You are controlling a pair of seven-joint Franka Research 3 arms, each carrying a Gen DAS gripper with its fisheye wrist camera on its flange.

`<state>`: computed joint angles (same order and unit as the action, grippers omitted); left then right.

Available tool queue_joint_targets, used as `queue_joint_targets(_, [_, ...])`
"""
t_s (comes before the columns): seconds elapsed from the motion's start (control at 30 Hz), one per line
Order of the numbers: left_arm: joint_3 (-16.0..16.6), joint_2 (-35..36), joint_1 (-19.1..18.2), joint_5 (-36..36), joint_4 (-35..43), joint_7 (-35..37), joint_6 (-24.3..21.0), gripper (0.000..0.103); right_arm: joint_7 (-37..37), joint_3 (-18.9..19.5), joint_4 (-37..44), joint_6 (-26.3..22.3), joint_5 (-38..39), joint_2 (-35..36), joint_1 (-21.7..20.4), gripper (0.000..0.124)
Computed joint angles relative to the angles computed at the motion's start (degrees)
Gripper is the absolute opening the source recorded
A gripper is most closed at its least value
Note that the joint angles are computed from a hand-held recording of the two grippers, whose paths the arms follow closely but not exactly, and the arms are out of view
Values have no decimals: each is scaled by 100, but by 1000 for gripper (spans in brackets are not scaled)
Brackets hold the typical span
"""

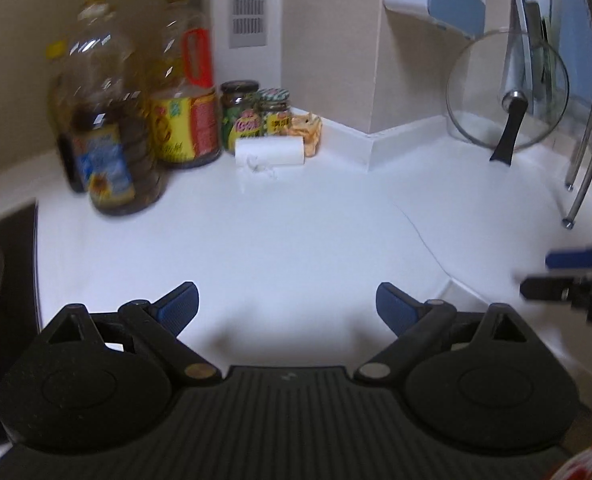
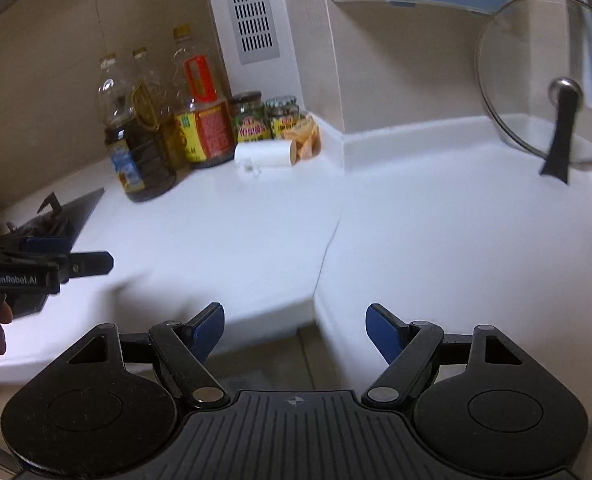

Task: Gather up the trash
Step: 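Raise both open grippers from the wastebasket up toward the countertop jars, then grasp the crumpled snack wrapper with the right gripper while the left gripper grasps the white paper roll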

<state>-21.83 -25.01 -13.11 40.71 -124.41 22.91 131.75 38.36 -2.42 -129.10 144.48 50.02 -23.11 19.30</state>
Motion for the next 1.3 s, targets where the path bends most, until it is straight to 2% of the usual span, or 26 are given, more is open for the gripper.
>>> queue_joint_targets(0.2, [64,892,85,463,954,1036,-496,94,-690,-177,1295,-631,481,1120,-31,78])
queue_joint_targets(0.3, [190,1246,44,603,1302,1541,-633,94,-1074,-77,1874,-802,734,1630,-192,78])
queue_joint_targets(0.43, [456,1679,8,654,1678,2597,-506,94,-1086,199,2498,-783,737,2189,-419,78])
queue_joint_targets(0.53, [663,1999,56,793,1900,3564,-170,94,-1044,409,2822,-558,550,2510,-489,77])
queue_joint_targets(0.6, [809,2217,123,766,2047,4159,130,94,-890,528,2947,-373,372,2648,-491,77])
queue_joint_targets(0.73, [1093,2755,323,233,2441,5674,827,93,-505,702,3018,146,-94,2802,-406,77])
queue_joint_targets(0.87, [1232,3423,507,-494,3021,7134,1128,77,430,775,3105,549,-763,2984,-285,77])
queue_joint_targets(1.07, [1352,4370,586,-1075,4080,8322,1029,71,1537,820,3080,953,-1563,3120,-165,77])
queue_joint_targets(1.2, [1369,4779,561,-1414,4680,8797,718,69,1949,837,3060,1017,-1832,3166,-164,77])
queue_joint_targets(1.27, [1371,4952,522,-1540,4981,8996,450,60,2021,854,3059,1033,-1873,3186,-183,77])
queue_joint_targets(1.3, [1374,5020,492,-1601,5112,9049,308,59,2039,862,3063,1044,-1865,3199,-196,77])
